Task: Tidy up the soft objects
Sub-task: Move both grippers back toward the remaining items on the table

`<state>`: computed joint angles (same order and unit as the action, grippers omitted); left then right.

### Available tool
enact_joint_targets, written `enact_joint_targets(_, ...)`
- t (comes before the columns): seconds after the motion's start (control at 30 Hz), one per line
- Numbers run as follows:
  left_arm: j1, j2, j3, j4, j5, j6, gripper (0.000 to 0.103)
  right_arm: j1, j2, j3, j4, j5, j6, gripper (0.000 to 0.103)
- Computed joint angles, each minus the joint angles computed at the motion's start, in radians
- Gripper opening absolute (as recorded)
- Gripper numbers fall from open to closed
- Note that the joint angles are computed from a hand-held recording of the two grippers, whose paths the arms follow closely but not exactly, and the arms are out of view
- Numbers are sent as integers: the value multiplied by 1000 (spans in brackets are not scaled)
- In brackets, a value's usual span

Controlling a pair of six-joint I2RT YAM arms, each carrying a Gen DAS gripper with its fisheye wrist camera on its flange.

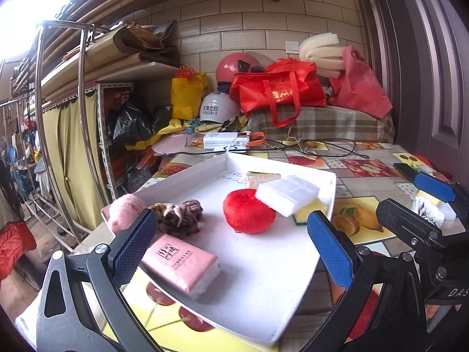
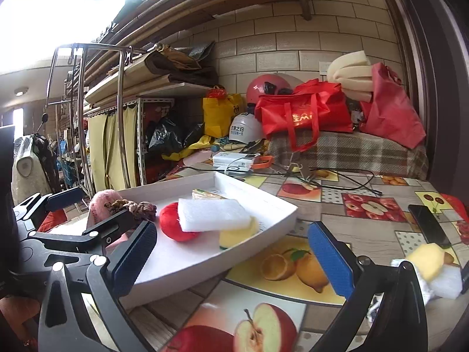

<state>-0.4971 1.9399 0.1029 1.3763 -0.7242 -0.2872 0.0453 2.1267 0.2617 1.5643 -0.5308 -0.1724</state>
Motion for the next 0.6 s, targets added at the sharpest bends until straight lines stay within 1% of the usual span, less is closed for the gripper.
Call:
enact_joint_targets(0.07,-50,-25,33,-88,-10,-25,103,-63,-17,-6,-32,-33,-20,103)
enact_joint_targets(0.13,-91,-46,74,-178,-5,-27,103,-142,-31,-2,-73,-85,-36,103)
enact_joint_targets(0.27,-165,-53,182,-361,19,20,103,-309,-64,28,-183,-176,-87,103)
enact_joint_targets(0.33,-195,-42,249,-459,37,58,103,-398,-80,67,-271,-221,-124,103)
enact_joint_targets(0.4,-215,-22,318,-554,73,94,103,-480,-101,123,-397,-260,-175,103)
enact_joint_targets(0.5,-228,6,407,-667,150,115,103,-571,-111,237,-610,-277,-299,103)
enact_joint_targets(0.57,-234,22,457,-720,186,107,103,-619,-101,337,-774,-299,-385,103)
enact_joint_targets(0.6,-235,32,483,-742,208,99,103,-636,-92,400,-889,-314,-447,103)
